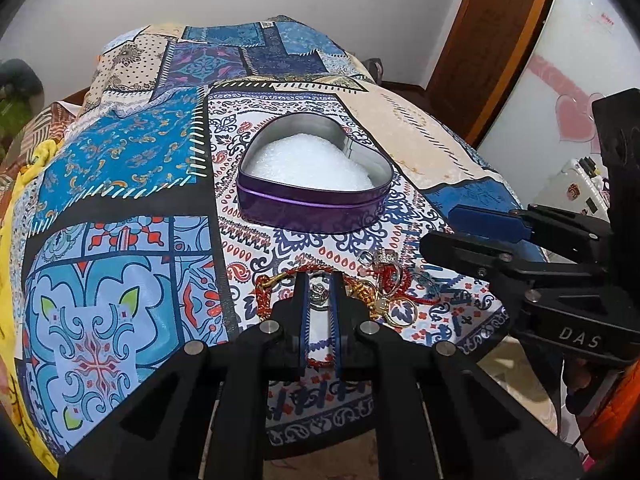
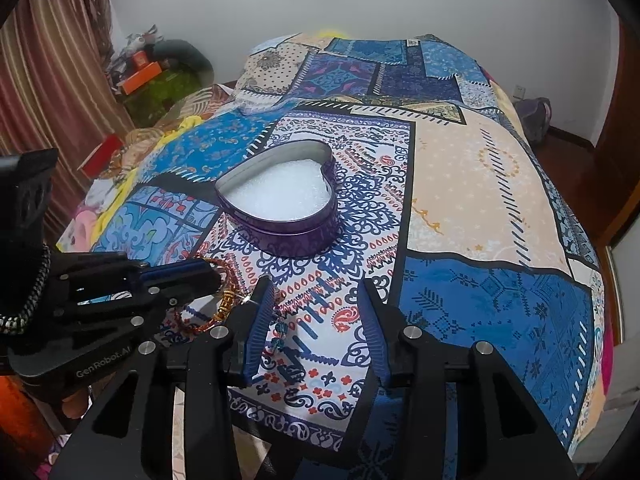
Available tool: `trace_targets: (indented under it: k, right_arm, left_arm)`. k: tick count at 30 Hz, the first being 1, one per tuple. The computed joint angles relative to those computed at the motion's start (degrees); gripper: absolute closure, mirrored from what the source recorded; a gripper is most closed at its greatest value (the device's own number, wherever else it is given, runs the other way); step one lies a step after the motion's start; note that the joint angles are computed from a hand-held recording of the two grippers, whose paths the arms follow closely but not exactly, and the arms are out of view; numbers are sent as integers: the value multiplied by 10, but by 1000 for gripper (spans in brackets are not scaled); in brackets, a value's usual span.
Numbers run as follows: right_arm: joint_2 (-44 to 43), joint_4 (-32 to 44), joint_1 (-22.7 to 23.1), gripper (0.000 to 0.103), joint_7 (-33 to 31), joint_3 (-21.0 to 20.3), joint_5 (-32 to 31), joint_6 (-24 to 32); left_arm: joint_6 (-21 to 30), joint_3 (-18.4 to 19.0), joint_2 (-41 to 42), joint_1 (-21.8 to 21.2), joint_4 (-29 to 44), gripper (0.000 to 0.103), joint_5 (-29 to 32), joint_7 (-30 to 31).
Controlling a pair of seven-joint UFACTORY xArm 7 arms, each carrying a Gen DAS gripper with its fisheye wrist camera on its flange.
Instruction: Organize jewelry
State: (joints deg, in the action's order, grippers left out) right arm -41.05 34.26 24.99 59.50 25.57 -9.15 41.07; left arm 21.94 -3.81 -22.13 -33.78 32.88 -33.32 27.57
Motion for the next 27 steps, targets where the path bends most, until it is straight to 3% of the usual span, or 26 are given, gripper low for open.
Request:
trace_targets:
  k: [8, 10, 18, 23, 27]
  right_arm:
    - [22, 6, 3, 63, -13, -5, -1, -14]
    - [28, 7, 7, 67, -18, -9, 3, -23]
    - [59, 21, 15, 75, -39, -17, 12, -44]
    - [80, 27, 21, 77, -53, -23, 20, -46]
    - [88, 25, 30, 82, -62, -31, 31, -51]
  left_arm:
    - [-22, -3, 0, -2, -8, 97, 11, -5]
    - [-27, 3, -6, -8, -12, 103, 5, -1]
    - [-36, 25, -42, -15, -21, 103, -8, 2]
    - [-2, 38, -46, -17, -15, 102, -8, 11]
    - [16, 25, -35, -13, -9, 102, -6, 14]
